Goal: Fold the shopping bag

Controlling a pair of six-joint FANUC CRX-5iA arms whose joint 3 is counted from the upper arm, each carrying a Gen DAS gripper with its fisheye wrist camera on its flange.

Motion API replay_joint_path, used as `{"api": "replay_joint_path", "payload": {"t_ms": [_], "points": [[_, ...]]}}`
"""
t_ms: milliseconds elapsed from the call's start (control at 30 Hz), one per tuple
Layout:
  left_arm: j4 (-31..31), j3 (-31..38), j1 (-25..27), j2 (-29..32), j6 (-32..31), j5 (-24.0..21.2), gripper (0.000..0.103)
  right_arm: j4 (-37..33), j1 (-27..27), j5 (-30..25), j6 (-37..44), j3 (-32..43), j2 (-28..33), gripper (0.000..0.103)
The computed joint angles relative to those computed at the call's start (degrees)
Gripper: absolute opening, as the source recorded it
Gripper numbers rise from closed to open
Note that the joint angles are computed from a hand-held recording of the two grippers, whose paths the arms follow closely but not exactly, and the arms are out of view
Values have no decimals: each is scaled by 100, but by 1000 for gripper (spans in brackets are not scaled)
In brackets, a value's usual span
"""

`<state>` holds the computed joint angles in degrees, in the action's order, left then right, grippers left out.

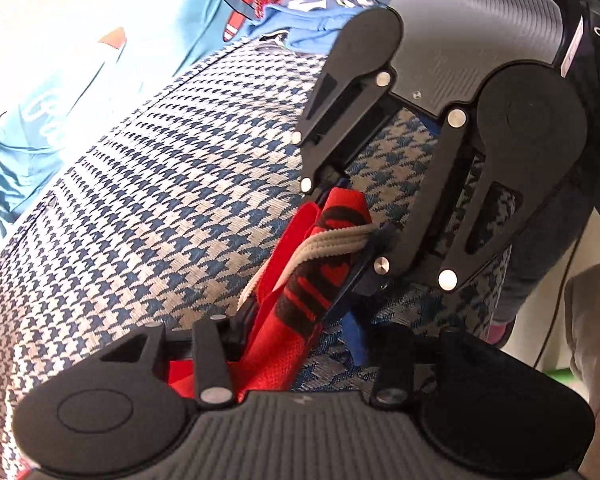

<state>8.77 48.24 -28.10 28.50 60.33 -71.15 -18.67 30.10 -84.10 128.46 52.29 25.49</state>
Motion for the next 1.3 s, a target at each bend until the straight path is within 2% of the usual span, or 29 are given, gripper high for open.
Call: {"api": "replay_joint_path", "payload": {"t_ms": [333,533,700,900,1100,1200,1233,1300], "points": [[-192,-368,-145,-252,172,281,45,22,-42,19,-438,-87,-57,30],[-202,-574,-198,-389,139,415,46,296,78,339,-866,-453,-249,32],[-177,-792,-231,-518,285,575,48,692,258,898,-1264,-1077,-575,33],[-170,-1095,-296,-692,530,824,52,991,364,1126,-1783,-1383,-732,33],[53,-1350,-235,-809,515,994,57,783,183,753,-2461,-1117,-620,33],[214,-1468,-113,-856,430,1052,56,732,114,581,-2651,-1034,-589,32],[290,-1515,-38,-830,362,1132,52,709,92,493,-2703,-1003,-576,32],[410,-1438,60,-703,351,1175,52,826,176,491,-2545,-1134,-632,37]]}}
